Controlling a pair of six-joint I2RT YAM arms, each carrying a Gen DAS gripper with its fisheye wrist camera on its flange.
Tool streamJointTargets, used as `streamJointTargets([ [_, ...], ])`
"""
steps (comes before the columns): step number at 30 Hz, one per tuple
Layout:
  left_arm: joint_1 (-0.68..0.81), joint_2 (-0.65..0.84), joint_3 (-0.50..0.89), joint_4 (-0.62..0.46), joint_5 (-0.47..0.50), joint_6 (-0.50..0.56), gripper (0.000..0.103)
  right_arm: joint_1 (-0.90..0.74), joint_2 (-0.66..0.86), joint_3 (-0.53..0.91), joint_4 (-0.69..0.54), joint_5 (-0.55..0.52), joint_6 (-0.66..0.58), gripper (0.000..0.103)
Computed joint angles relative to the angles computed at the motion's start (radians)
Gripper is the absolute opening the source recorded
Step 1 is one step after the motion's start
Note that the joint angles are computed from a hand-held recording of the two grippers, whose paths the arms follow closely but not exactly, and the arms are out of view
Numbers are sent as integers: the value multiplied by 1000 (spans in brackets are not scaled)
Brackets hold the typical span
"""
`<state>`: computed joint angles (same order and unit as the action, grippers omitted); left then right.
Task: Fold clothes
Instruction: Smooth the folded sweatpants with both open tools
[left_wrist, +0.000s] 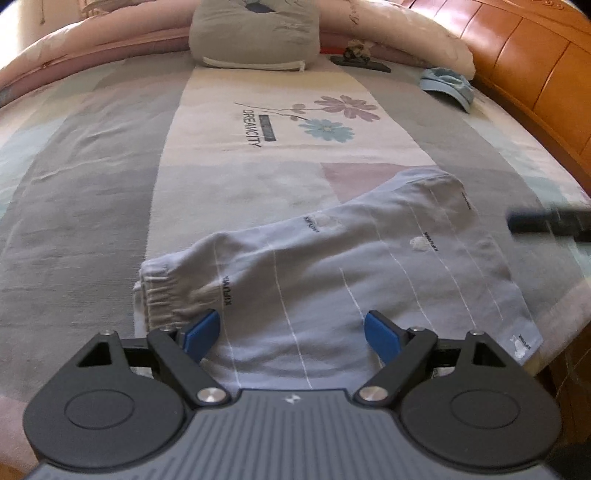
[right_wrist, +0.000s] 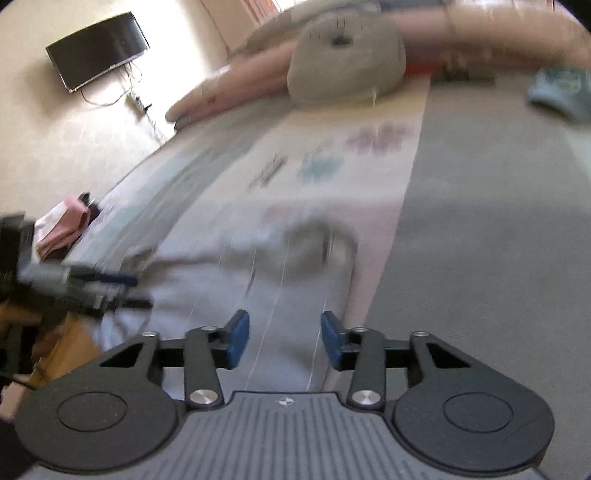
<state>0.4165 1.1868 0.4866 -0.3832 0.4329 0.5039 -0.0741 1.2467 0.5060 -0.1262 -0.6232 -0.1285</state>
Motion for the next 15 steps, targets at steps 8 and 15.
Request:
streamJointTargets([
  [8,96,51,1,14,143,84,86,169,390,322,29,211,-14,23],
  [15,258,178,50,-67,314,282,86,220,428,323,80,359,93,21],
])
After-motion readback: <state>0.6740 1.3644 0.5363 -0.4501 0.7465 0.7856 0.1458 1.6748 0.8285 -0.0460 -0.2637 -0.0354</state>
